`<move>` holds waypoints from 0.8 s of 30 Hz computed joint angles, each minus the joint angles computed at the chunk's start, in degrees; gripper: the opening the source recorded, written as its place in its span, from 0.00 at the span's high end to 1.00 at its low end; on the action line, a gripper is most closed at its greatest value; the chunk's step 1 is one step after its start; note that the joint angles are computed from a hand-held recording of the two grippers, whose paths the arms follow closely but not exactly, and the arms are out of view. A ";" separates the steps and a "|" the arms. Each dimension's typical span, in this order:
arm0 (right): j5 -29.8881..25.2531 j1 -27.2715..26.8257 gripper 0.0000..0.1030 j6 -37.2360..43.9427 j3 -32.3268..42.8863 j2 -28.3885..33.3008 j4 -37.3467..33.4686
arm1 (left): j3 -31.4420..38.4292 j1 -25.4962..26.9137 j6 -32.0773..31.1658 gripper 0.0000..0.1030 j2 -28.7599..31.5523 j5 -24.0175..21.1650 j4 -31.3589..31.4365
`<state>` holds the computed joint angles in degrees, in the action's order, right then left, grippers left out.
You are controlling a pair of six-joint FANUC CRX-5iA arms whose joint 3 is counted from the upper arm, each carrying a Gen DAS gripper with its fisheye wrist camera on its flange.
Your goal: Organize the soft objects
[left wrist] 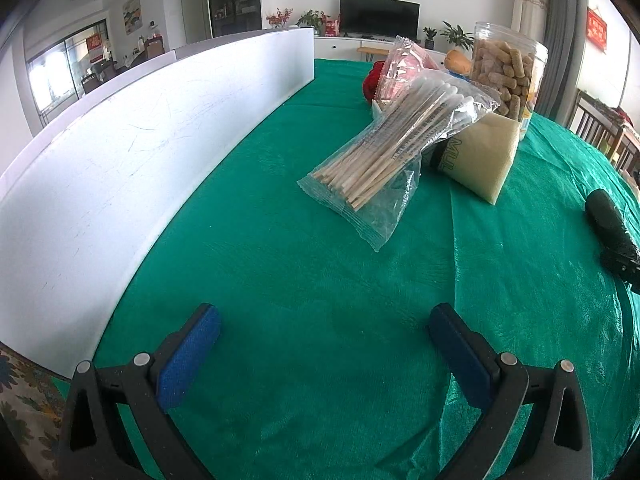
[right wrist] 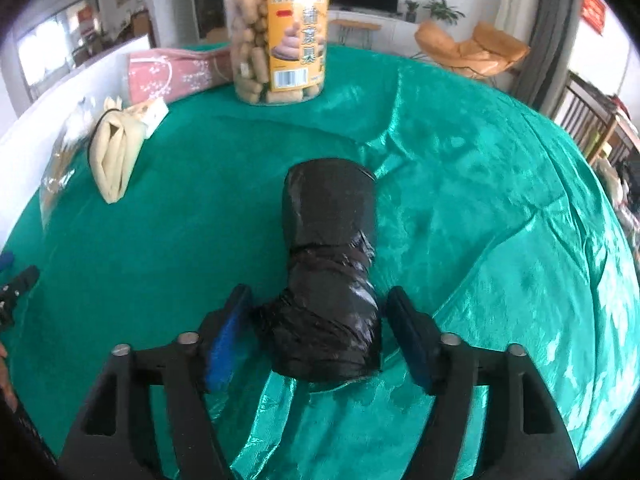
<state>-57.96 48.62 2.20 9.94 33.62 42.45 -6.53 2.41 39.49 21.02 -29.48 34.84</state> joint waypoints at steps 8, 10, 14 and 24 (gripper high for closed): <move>0.07 0.06 0.22 -2.04 -0.82 0.02 1.85 | 0.13 0.04 -0.10 0.00 0.10 -0.08 0.02; 0.08 0.10 0.21 -2.12 -0.89 0.00 1.89 | 0.12 0.03 -0.07 0.00 0.09 -0.06 -0.01; -0.07 0.11 0.21 -2.08 -0.79 0.09 1.89 | 0.12 0.03 -0.01 0.00 0.08 -0.07 -0.03; 0.03 0.08 0.21 -2.10 -0.84 0.11 1.93 | 0.04 0.05 -0.56 0.00 0.09 -0.04 0.34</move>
<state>-57.93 48.70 0.11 9.10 33.73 44.39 -6.49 2.46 38.93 21.12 -29.52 35.18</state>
